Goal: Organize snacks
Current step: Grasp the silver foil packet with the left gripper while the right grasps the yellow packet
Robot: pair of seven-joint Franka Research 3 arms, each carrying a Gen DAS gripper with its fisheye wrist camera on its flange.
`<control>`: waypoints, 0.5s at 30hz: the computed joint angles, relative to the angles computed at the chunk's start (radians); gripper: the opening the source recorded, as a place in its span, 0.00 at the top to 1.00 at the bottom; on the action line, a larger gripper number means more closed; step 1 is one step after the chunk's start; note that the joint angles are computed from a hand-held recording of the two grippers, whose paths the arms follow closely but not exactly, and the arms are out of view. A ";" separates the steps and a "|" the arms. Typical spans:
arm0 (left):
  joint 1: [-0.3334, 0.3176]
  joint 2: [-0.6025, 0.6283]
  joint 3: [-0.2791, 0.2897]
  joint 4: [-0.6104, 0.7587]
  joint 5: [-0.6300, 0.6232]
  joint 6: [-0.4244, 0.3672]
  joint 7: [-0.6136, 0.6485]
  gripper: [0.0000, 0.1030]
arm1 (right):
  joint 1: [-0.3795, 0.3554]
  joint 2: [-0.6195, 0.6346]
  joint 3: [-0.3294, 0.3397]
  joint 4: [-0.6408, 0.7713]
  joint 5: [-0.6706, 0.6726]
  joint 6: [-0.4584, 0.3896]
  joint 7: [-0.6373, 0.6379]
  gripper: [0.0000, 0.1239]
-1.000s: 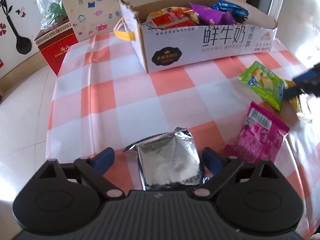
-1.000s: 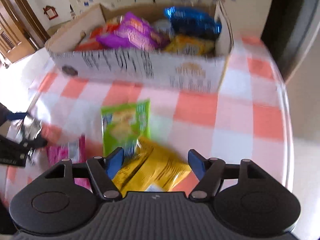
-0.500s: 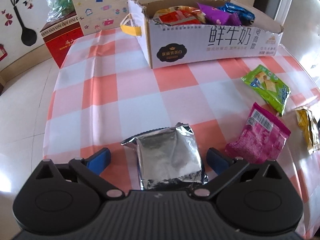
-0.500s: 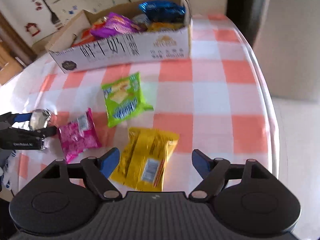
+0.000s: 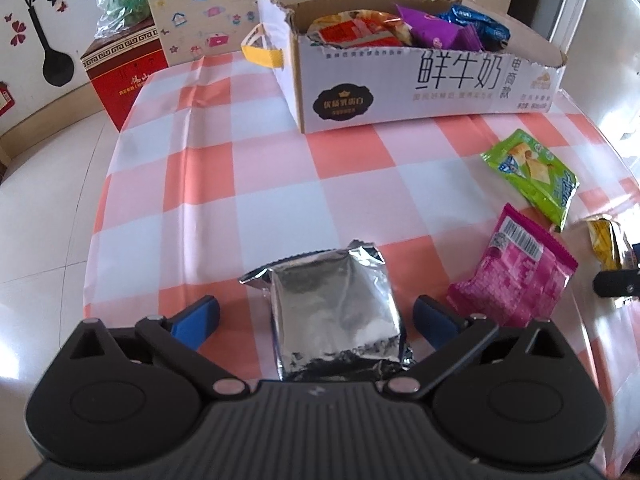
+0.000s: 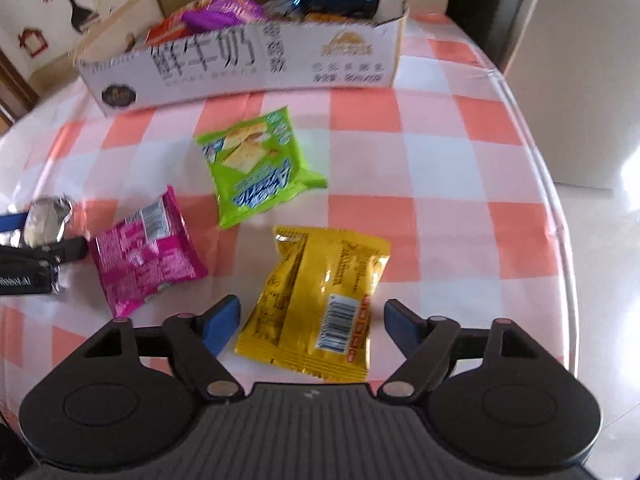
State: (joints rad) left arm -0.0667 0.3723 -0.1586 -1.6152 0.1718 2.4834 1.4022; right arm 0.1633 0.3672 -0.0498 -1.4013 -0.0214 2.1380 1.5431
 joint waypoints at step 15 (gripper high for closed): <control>0.003 -0.033 -0.016 -0.030 -0.051 0.029 0.033 0.43 | -0.019 -0.022 0.017 -0.039 0.037 0.079 -0.137 0.50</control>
State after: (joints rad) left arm -0.0636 0.3392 -0.1743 -1.6453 0.1211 2.5123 1.4353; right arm 0.1448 0.3448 -0.0328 -1.4403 0.0158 2.2172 1.4058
